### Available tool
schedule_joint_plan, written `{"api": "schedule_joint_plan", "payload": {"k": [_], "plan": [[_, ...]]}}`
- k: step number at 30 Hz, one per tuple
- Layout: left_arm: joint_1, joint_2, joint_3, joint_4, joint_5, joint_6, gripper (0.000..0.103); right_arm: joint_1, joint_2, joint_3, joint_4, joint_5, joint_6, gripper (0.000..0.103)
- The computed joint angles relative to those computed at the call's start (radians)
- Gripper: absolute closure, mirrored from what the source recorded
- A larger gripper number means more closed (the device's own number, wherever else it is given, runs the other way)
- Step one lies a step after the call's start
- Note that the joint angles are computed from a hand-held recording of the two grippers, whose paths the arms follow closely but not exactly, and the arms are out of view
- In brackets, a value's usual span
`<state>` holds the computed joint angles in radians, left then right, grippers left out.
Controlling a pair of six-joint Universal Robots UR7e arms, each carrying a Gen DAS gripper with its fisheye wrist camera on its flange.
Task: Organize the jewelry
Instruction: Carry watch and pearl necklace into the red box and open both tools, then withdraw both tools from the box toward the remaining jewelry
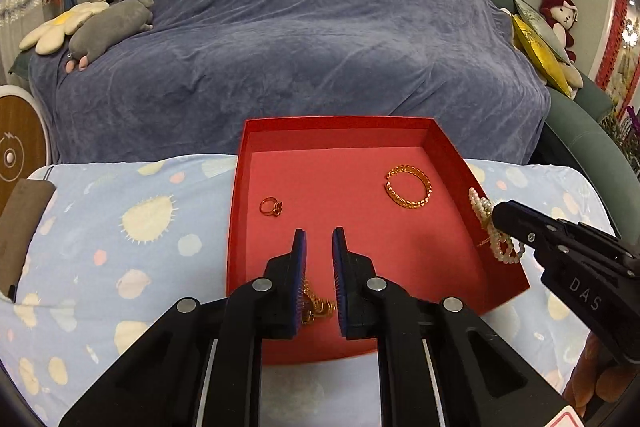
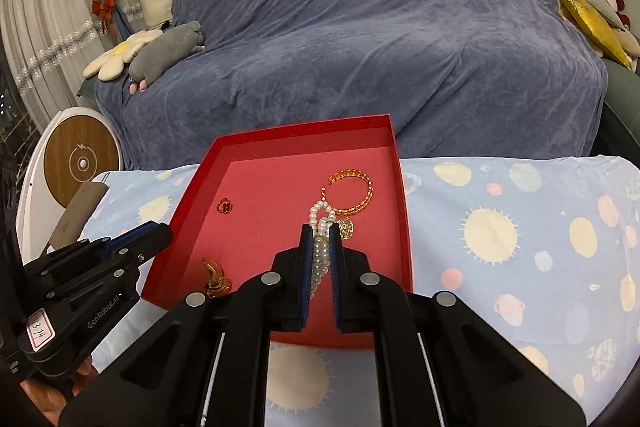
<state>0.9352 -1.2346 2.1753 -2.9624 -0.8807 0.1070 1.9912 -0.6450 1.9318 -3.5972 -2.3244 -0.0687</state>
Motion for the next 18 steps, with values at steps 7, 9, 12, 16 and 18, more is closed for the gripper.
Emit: {"api": "schedule_joint_plan", "payload": {"k": [7, 9, 12, 16, 18], "plan": [[0.05, 0.073, -0.072, 0.01, 0.001, -0.009, 0.092, -0.057, 0.038, -0.052, 0.045, 0.04, 0.001, 0.094], [0.056, 0.076, -0.073, 0.003, 0.018, -0.007, 0.09, -0.058, 0.054, -0.068, 0.039, 0.014, -0.015, 0.087], [0.066, 0.06, -0.068, 0.017, 0.016, -0.012, 0.084, -0.054, 0.061, -0.065, 0.002, 0.012, -0.028, 0.069], [0.073, 0.016, -0.042, 0.041, 0.017, -0.039, 0.065, -0.042, 0.033, -0.019, -0.005, 0.023, -0.013, 0.068], [0.07, -0.005, -0.02, 0.043, 0.03, -0.043, 0.062, -0.034, 0.024, 0.005, 0.002, 0.021, -0.01, 0.068]]}}
